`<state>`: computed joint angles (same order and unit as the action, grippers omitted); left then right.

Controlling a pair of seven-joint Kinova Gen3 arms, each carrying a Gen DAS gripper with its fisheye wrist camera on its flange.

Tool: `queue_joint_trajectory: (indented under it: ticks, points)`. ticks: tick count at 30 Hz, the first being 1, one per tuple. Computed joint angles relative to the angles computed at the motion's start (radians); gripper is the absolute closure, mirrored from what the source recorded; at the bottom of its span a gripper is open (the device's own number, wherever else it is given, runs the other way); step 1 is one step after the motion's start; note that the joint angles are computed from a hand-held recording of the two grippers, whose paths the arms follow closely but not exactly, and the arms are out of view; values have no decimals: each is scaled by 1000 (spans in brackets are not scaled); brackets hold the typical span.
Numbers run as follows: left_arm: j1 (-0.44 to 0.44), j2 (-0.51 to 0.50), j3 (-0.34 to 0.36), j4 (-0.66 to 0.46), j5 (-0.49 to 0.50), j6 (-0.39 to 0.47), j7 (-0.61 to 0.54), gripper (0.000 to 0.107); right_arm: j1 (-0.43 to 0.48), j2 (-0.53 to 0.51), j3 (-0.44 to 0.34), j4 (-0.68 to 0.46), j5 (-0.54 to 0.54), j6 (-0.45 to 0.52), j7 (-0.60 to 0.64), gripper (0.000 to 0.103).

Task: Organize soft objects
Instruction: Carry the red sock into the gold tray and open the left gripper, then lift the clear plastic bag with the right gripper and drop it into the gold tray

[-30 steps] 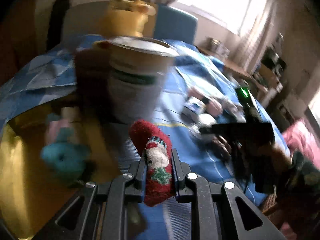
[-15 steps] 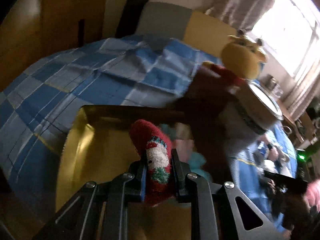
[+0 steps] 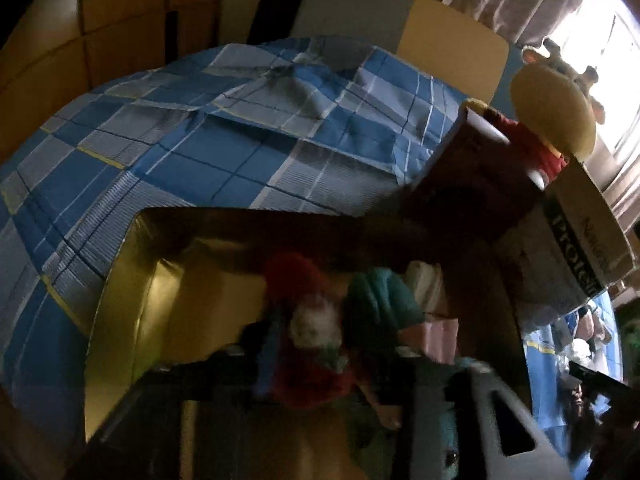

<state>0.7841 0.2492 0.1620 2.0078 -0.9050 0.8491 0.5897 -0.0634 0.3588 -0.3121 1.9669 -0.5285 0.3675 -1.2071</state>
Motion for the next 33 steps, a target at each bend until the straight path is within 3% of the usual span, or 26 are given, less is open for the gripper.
queue_joint_trajectory:
  ticks: [2,11,18,20,28,33]
  points:
    - [25,6,2,-10,-13,50,29,49,11,3,-5,-2,-11,1,5,58]
    - [136,23,61,-91,3,281,41,44,39,0,-22,13,-51,-14,27,58]
    - [229,65,95,-170,-4,378,14,43,34,-1,-23,21,-63,-56,17,59]
    - [254,83,95,-196,-5,403,-9,43,-20,-12,15,24,-7,-72,-23,62]
    - [311,112,79,-250,4,434,-59,43,-67,-32,38,34,93,-89,-110,64]
    - [328,120,72,-269,9,434,-73,43,30,-46,-45,54,42,-103,-69,64]
